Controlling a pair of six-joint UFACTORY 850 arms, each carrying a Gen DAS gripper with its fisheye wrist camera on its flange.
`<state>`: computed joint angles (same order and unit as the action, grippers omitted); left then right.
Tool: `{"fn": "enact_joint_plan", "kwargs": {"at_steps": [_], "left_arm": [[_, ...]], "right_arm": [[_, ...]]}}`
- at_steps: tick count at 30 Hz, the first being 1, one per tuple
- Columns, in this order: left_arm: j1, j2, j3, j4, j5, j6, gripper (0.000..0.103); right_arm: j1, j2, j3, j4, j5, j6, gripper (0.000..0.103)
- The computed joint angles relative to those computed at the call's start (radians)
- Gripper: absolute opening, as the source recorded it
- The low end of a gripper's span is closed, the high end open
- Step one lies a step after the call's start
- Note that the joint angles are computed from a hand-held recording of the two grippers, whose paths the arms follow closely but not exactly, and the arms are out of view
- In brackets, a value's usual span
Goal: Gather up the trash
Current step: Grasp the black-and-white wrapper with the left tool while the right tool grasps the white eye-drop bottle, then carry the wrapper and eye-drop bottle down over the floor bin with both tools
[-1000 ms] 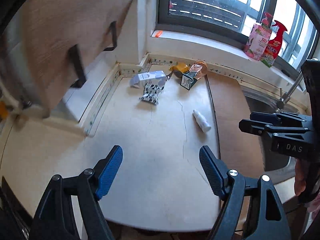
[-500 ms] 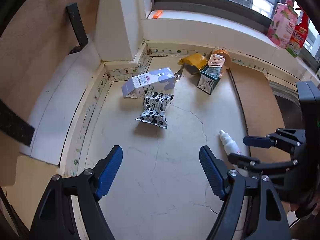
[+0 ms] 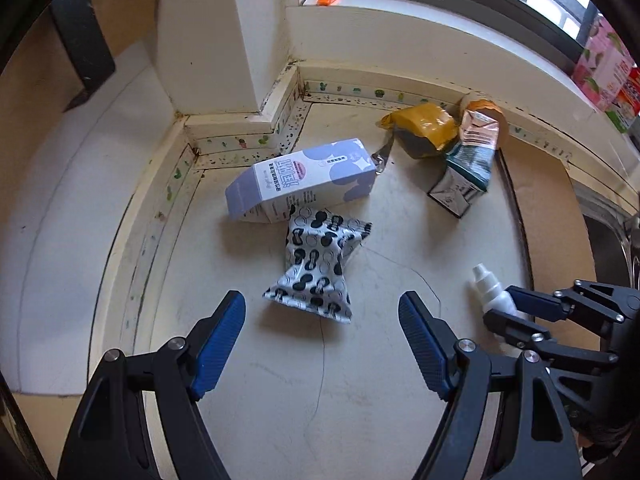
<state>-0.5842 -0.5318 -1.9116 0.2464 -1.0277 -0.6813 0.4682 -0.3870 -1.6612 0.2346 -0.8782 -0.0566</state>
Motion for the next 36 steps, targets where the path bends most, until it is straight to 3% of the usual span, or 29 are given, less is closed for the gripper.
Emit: {"fn": "enact_joint_plan", "kwargs": {"at_steps": [3, 9, 11, 13, 17, 26, 36], "left_arm": [[0.018, -0.039, -0.030, -0.018, -0.009, 0.015, 0.077], [0.036, -0.110, -0.106, -0.029, -0.057, 0.047, 0.067], [0.040, -0.128, -0.127, -0.040, -0.065, 0.050, 0.058], [0.047, -0.137, -0.136, -0.068, -0.061, 0.057, 0.042], [0.039, -0.130, -0.122, -0.055, -0.042, 0.032, 0.038], [-0.017, -0.036, -0.008, -0.022, -0.008, -0.026, 0.033], [-0.140, 0.175, 0.188, -0.003, 0.019, -0.124, 0.033]], "right_arm": [[-0.019, 0.005, 0.014, 0.044, 0.034, 0.002, 0.025], [-0.034, 0.004, 0.027, 0.091, 0.047, -0.014, 0.025], [-0.038, 0.006, 0.032, 0.102, 0.046, -0.027, 0.025], [-0.038, 0.008, 0.035, 0.109, 0.046, -0.038, 0.025], [-0.039, 0.011, 0.038, 0.123, 0.047, -0.054, 0.025], [-0.033, 0.068, 0.092, 0.153, 0.070, -0.070, 0.025], [0.000, 0.219, 0.219, 0.135, 0.090, -0.037, 0.025]]}}
